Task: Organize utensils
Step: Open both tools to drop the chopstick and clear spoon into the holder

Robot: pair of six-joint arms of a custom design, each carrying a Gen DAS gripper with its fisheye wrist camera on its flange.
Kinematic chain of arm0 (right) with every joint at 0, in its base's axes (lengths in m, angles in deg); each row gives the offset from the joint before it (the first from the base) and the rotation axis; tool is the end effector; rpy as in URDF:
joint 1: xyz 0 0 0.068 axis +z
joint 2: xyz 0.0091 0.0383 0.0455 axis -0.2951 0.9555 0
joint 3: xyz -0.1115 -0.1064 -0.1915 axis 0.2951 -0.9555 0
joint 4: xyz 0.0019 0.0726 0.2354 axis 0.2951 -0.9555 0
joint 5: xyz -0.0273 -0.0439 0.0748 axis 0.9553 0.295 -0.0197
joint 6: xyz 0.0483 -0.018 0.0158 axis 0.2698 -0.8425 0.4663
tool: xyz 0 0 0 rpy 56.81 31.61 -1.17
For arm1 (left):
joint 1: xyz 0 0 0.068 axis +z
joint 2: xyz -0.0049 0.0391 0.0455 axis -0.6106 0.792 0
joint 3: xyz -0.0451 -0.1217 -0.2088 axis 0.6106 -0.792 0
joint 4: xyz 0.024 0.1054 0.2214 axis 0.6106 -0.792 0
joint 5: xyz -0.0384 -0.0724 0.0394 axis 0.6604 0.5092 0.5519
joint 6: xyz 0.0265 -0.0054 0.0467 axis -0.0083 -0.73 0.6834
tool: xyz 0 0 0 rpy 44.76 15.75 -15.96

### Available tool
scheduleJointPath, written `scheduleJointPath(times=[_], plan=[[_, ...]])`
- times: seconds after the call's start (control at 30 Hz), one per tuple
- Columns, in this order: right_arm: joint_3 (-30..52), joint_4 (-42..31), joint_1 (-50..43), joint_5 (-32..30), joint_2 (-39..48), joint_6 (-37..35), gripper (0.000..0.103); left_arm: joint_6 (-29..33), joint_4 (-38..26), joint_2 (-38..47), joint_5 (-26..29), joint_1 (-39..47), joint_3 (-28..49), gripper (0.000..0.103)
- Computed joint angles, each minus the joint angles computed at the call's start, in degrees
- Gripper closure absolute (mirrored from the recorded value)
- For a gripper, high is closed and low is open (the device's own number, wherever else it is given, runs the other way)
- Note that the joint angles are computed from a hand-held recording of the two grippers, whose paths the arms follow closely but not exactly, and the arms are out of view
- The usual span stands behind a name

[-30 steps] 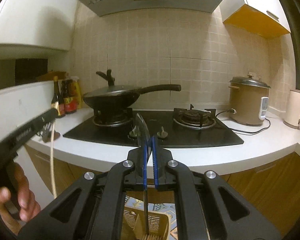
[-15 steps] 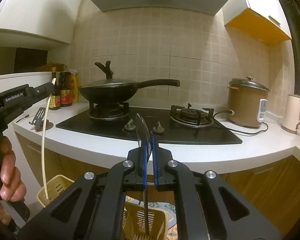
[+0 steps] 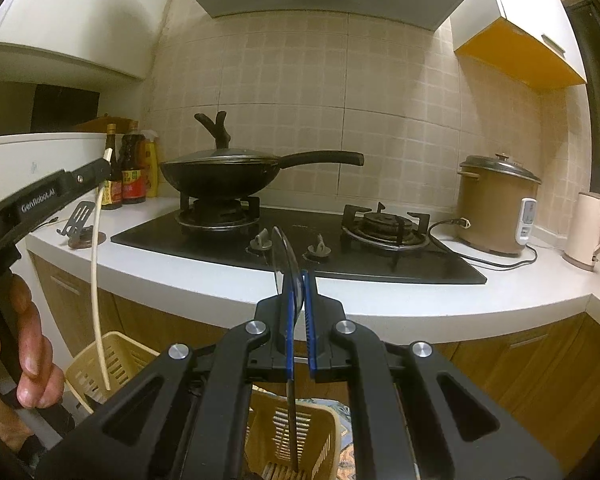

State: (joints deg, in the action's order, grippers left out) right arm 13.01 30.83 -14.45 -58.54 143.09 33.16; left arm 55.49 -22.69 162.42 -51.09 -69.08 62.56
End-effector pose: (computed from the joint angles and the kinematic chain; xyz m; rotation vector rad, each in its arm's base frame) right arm 0.2879 0.0115 0.1604 -0.0238 1.7517 -0.0457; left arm 0.3242 -0.1867 0.2275 -0.0054 1.5706 -0.4269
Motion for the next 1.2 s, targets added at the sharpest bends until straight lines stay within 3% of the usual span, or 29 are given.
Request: scheduleJointPath(times=[0.2, 0.37, 0.43, 0.5, 0.6, 0.83, 1.0, 1.2], plan=[[-2.9, 1.48, -0.03, -0.92, -1.44, -0.2, 0.099, -1.08, 0.16, -1.6, 1.96, 0.69, -3.5, 0.098], [-4.7, -6.4, -2.72, -7.29, -8.01, 2.29, 0.098, -1.06, -2.22, -5.11, 4.51, 1.55, -6.55, 0.095], [-4.49, -11.43, -4.98, -11.97, -10.71, 3.82, 0.088, -1.09, -4.41, -8.03, 6.18, 2.17, -8.21, 0.087], [-4.86, -14.73, -6.89, -14.84, -13.17, 5.29, 0.059, -1.46, -6.13, -10.91, 7.72, 2.82, -9.96, 0.074], [-6.29, -19.68, -10.41, -19.71, -18.54, 7.62, 0.054, -1.78, -9.22, -15.15, 9.07, 3.45, -12.04, 0.071], [-6.96, -45.77, -16.79, -25.46, -39.13, 8.85, 0.054, -1.58, -25.95, -30.9, 14.23, 5.51, -16.2, 0.064], [-6.82, -62.85, -15.43, -22.82, -51.43, 7.57, 0.054, 1.24, -41.74, -39.44, 18.9, 5.49, -16.51, 0.064], [-7.89, -78.44, -8.94, -15.79, -60.86, 9.13, 0.046, 5.86, -58.52, -39.66, 20.75, 1.92, -14.37, 0.064]])
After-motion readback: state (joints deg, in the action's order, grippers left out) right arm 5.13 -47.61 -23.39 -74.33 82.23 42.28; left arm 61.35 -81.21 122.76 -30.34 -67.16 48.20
